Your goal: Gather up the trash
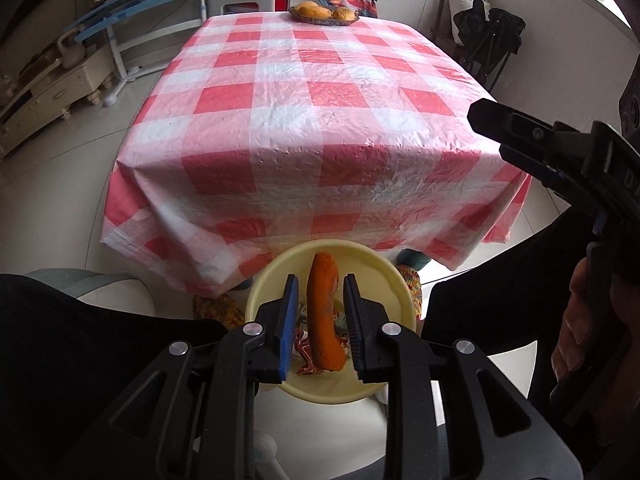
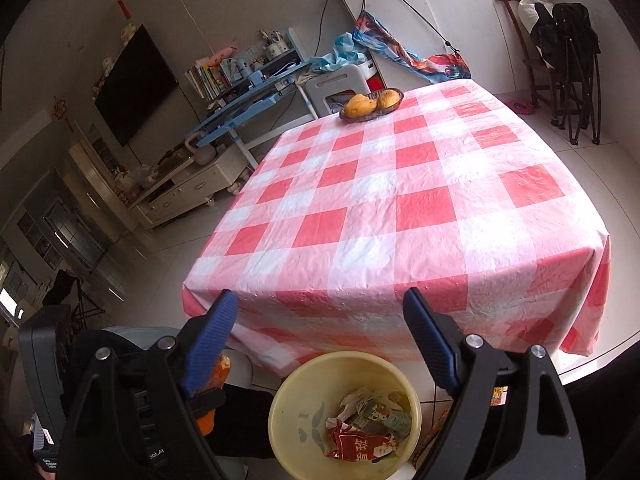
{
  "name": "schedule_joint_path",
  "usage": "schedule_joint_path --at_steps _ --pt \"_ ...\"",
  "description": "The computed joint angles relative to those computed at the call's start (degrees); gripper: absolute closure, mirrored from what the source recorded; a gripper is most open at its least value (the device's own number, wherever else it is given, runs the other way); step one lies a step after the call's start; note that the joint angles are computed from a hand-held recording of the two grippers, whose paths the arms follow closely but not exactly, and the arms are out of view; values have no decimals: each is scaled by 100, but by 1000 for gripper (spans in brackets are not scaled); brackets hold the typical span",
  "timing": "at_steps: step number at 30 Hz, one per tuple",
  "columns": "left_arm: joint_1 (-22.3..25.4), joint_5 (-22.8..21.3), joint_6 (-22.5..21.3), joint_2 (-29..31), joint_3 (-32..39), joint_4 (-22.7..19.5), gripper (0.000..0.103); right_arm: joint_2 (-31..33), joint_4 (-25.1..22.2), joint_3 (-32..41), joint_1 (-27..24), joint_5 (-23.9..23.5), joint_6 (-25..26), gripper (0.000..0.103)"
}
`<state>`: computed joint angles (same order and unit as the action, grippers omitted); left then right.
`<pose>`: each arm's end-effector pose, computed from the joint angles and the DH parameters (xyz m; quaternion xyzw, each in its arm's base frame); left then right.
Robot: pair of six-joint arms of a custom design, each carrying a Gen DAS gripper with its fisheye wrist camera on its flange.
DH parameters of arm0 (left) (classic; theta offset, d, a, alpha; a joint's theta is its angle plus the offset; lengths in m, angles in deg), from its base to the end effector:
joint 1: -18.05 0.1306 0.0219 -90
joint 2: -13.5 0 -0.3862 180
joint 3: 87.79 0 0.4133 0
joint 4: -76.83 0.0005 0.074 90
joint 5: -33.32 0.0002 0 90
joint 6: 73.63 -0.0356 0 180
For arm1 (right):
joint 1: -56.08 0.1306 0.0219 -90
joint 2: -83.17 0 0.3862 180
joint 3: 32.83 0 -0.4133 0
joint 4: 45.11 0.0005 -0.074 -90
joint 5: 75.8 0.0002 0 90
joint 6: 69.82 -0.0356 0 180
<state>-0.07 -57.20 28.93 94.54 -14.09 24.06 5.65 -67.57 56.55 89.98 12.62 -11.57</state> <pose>0.4049 -0.1327 0.3642 0.0457 0.9651 -0.0640 0.2499 0.4952 0.3333 0.3501 -0.0230 0.8889 0.2582 0.3777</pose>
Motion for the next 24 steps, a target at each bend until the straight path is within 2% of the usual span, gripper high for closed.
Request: schedule_joint_path --at_steps 7,9,12,15,19,21,24 --pt "73 39 93 -36 -11 91 71 80 -117 80 -1 31 35 19" --pt "101 -45 184 -143 -75 291 60 105 -171 117 10 51 82 19" --pt "64 -531 271 -360 -154 765 47 107 -188 138 43 177 168 19" --pt "14 -1113 177 -554 -152 1226 35 18 -96 80 119 606 324 18" --pt "75 -1609 15 -669 -48 1707 22 -202 307 -96 297 1544 715 10" --pt "162 -1679 -11 -680 38 1832 15 -247 507 -138 380 1890 958 10" --pt "299 -1653 6 -694 124 1929 12 -231 584 -74 437 2114 1235 10"
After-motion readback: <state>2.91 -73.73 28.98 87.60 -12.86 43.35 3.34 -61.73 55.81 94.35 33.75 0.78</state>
